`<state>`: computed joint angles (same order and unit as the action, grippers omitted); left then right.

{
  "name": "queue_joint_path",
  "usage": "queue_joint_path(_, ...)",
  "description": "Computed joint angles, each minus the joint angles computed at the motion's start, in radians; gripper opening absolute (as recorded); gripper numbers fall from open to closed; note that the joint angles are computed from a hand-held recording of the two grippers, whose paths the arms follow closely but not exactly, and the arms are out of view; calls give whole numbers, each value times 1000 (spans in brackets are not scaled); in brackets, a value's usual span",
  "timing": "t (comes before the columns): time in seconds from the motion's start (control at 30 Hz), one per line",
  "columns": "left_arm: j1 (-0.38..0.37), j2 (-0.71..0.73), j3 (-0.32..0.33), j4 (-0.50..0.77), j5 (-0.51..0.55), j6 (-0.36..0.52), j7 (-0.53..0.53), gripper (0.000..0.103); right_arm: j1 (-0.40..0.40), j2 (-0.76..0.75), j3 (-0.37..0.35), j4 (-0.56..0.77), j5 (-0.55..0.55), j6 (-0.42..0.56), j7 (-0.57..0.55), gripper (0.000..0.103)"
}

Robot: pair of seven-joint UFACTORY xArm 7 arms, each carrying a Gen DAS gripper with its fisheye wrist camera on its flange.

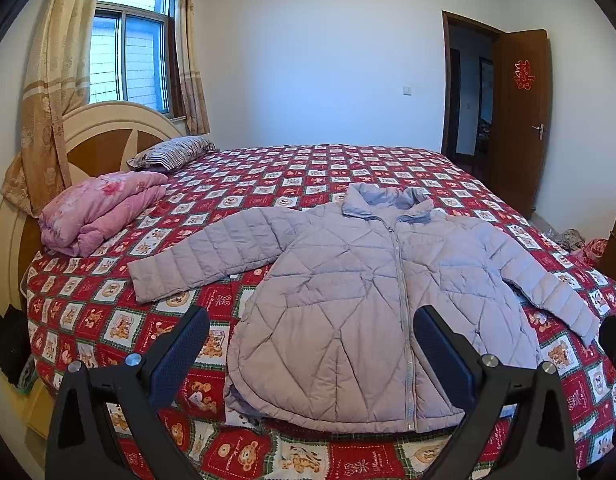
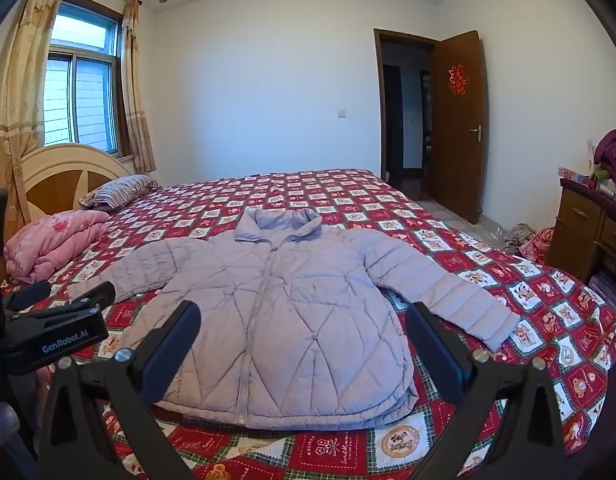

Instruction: Fold large clothes

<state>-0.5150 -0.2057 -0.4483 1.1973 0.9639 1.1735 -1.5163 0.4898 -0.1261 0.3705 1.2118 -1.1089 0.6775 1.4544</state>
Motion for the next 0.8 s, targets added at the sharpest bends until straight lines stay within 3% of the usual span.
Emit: queue_joint_path(0.8, 31, -40, 0, -47, 1, -31, -20, 102, 15, 12, -7, 6, -4, 7, 10, 103)
